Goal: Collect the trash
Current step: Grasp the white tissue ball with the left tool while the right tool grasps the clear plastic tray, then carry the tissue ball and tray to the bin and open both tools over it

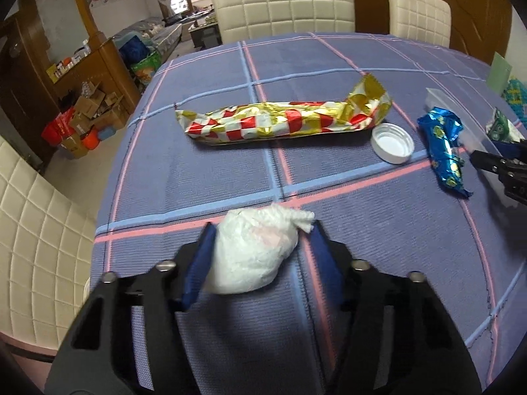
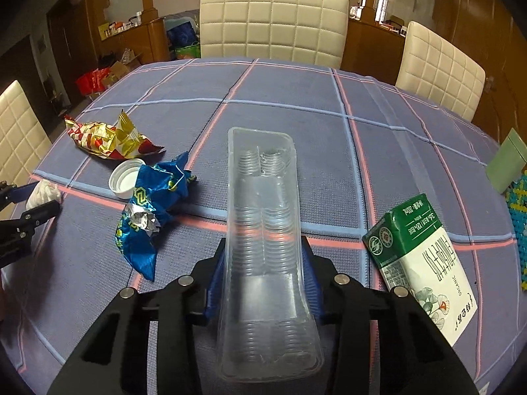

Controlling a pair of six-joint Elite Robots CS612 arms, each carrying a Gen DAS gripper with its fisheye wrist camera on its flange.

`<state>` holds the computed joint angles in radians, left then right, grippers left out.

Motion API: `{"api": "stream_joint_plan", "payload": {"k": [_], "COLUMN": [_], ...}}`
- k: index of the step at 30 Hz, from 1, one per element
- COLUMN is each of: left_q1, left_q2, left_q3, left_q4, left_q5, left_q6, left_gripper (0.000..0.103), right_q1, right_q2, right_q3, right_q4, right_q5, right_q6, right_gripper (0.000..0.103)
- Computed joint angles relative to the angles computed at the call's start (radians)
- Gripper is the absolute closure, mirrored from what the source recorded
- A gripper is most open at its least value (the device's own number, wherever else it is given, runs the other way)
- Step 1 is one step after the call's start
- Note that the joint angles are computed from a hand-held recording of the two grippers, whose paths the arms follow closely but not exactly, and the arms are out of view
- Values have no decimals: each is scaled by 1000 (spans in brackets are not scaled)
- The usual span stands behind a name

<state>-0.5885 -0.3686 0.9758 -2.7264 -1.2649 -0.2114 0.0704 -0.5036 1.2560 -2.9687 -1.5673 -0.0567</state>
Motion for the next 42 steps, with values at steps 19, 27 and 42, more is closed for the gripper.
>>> {"api": "stream_joint_plan", "payload": {"k": [19,27,42], "left_q1": [-28,-35,-19], "left_q2": [-83,-128,-198], "left_q3": [157,251,415], "left_q4": [-127,-201,-322], "left_q5": [31,56,87], "left_q6": [11,5,-59], "left_gripper": [72,72,72], "right_q1": [16,41,124], "right_q2": [-69,-90,-90], "right_q3": [109,137,124], "right_q4": [-79,-113,-84], "right_q5": [38,48,71], "right_q6": [-33,-70,-196], "right_gripper": [64,64,64]}}
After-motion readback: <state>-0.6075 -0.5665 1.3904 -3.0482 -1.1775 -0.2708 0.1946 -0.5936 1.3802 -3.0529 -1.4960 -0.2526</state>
